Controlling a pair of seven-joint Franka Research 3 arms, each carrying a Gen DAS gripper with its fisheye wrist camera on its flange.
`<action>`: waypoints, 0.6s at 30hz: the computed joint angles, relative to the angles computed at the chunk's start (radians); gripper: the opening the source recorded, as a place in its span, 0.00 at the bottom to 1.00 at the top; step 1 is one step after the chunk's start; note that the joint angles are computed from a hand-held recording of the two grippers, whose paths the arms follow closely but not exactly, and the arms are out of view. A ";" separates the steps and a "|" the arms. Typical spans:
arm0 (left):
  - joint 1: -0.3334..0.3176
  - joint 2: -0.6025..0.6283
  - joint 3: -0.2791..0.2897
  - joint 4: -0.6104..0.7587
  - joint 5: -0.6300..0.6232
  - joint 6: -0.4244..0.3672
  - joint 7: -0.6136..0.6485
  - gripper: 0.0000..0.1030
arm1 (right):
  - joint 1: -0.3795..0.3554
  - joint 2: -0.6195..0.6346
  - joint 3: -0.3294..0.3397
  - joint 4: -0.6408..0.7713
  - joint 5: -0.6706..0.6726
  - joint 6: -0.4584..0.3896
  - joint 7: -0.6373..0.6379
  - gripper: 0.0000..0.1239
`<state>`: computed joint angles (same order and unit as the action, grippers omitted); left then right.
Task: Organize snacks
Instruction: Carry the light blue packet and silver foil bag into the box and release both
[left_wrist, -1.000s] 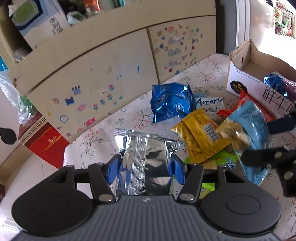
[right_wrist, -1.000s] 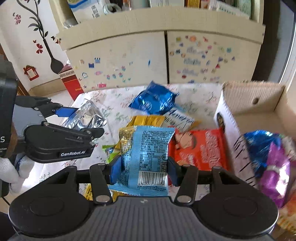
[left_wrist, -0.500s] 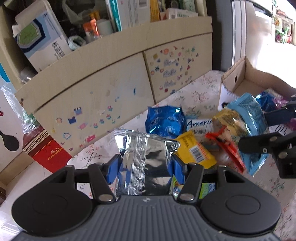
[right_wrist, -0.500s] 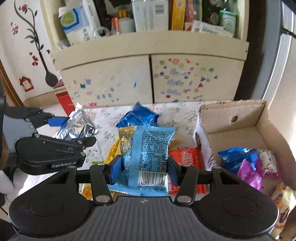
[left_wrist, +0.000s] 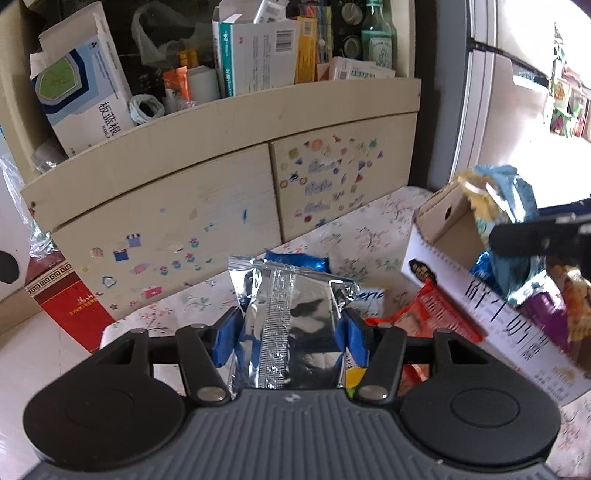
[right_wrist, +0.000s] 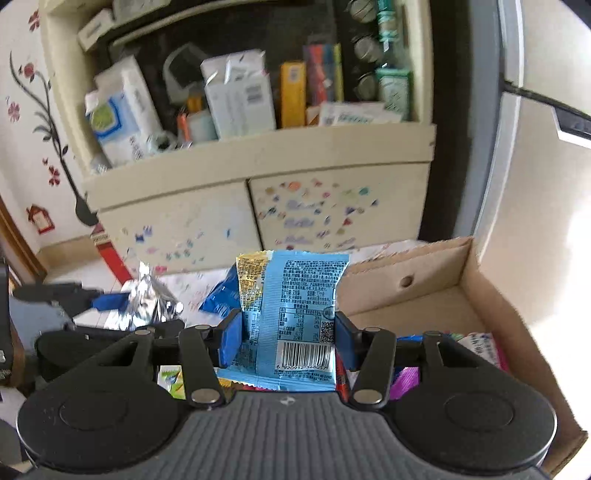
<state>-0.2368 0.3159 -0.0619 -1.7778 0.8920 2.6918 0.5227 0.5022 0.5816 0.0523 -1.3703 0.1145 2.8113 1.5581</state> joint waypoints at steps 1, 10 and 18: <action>-0.003 0.003 0.000 0.004 0.003 0.006 -0.007 0.56 | -0.004 -0.004 -0.001 -0.003 0.003 0.005 0.002 0.47; -0.037 0.050 0.003 0.066 0.026 0.060 -0.028 0.56 | -0.022 -0.053 -0.040 -0.065 0.019 0.046 0.079 0.47; -0.073 0.132 0.009 0.171 -0.026 0.114 0.004 0.56 | -0.033 -0.090 -0.082 -0.125 -0.022 0.060 0.196 0.47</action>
